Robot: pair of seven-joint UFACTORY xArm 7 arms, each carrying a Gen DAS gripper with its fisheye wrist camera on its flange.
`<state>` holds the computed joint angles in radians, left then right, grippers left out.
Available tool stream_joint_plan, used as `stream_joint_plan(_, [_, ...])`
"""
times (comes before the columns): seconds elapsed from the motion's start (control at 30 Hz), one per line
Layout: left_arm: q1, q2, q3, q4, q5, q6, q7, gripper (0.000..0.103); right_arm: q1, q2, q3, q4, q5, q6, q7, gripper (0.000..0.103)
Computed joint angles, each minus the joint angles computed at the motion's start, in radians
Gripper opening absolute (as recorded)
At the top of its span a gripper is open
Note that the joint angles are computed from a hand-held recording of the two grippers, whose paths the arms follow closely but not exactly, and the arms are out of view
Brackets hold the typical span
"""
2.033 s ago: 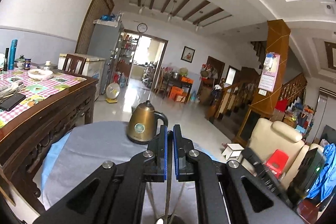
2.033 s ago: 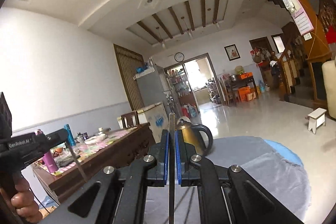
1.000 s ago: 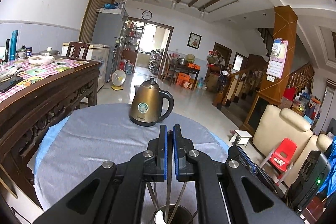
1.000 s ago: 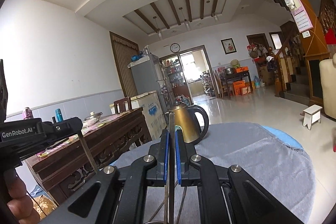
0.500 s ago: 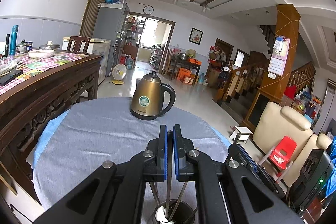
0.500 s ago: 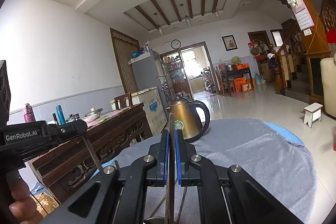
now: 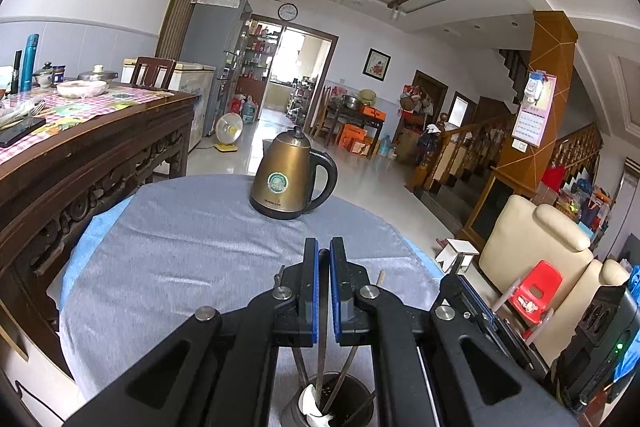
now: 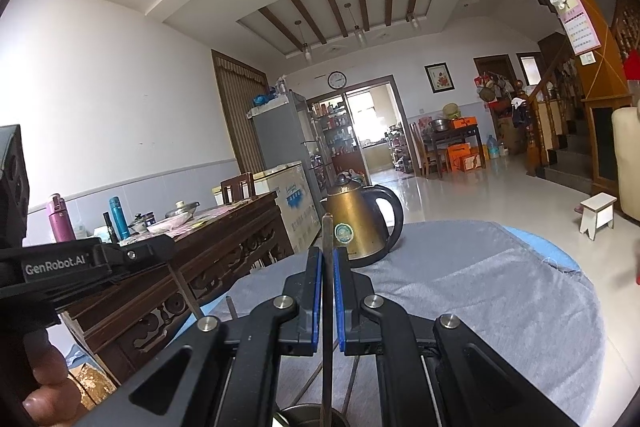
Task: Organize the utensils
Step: 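Lower the held chopsticks into the grey cup with both grippers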
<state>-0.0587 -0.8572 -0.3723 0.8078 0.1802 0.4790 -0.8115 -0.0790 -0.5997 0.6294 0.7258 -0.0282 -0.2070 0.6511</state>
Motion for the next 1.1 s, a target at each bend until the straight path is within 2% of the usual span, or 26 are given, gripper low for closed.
stream_joint_plan(0.83, [-0.033, 0.008, 0.024, -0.010, -0.025, 0.026, 0.010, 0.005, 0.063, 0.026, -0.026, -0.013, -0.012, 0.022, -0.007, 0.007])
stream_joint_plan(1.1, [-0.042, 0.001, 0.029, -0.015, -0.034, 0.045, 0.009, 0.005, 0.132, 0.045, -0.084, -0.018, -0.015, 0.033, -0.006, 0.009])
